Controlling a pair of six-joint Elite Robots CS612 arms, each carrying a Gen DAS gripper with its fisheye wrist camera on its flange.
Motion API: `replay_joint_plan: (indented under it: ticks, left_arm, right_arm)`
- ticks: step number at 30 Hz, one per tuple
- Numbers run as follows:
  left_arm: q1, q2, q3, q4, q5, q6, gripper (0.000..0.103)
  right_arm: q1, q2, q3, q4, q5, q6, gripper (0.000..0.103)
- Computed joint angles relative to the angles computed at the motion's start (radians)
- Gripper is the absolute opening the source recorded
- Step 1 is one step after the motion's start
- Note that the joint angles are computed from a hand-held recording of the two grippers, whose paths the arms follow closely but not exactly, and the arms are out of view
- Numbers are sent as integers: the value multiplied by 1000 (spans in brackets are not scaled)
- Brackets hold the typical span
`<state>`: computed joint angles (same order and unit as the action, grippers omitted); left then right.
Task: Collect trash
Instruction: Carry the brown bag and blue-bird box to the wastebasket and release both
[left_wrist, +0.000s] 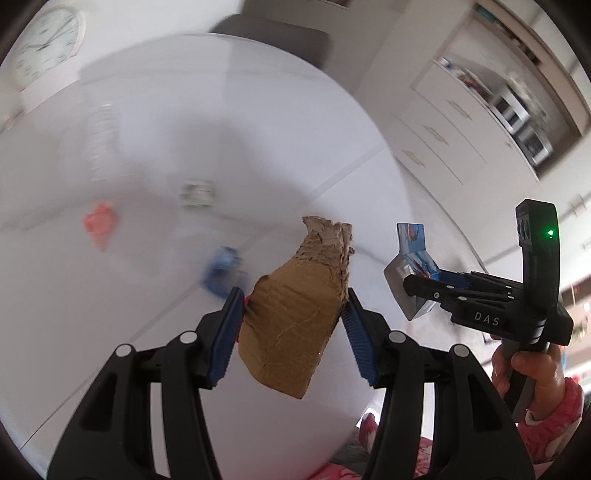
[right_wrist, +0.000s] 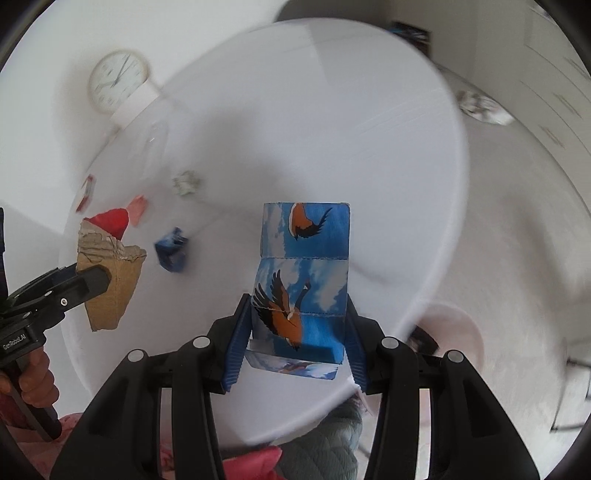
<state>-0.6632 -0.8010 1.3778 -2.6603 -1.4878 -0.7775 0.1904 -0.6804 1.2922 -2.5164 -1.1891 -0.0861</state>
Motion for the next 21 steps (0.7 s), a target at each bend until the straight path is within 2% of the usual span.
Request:
replay_joint_plan:
  ticks: [4,7,11,16,17,18,21]
  left_arm:
    - [-18,27,-54,18,-42,63,53]
    - [-31,42,-86,33,-63,111,53]
    - [-45,62,-133,73,-82,169,53]
    - [-57,88,-191,131,-97,216,53]
    - [-60,92,-199,141,-98,222,53]
    - [-61,97,-209,151,-101,230,53]
    - [-69,122,-258,198,-107,260,53]
  right_arm:
    - [-31,-39,100,-72,-54,80,47]
    - [-58,-46,152,-84,-94,127,47]
    - [-79,-10,160,-26,-135,172,47]
    - [-95,46,137,46,-155,180,48]
    - [-98,55,130,62,-151,184,52]
    - [-101,61,130,70,-146,189,62]
    - [-112,58,143,60,-161,212,76]
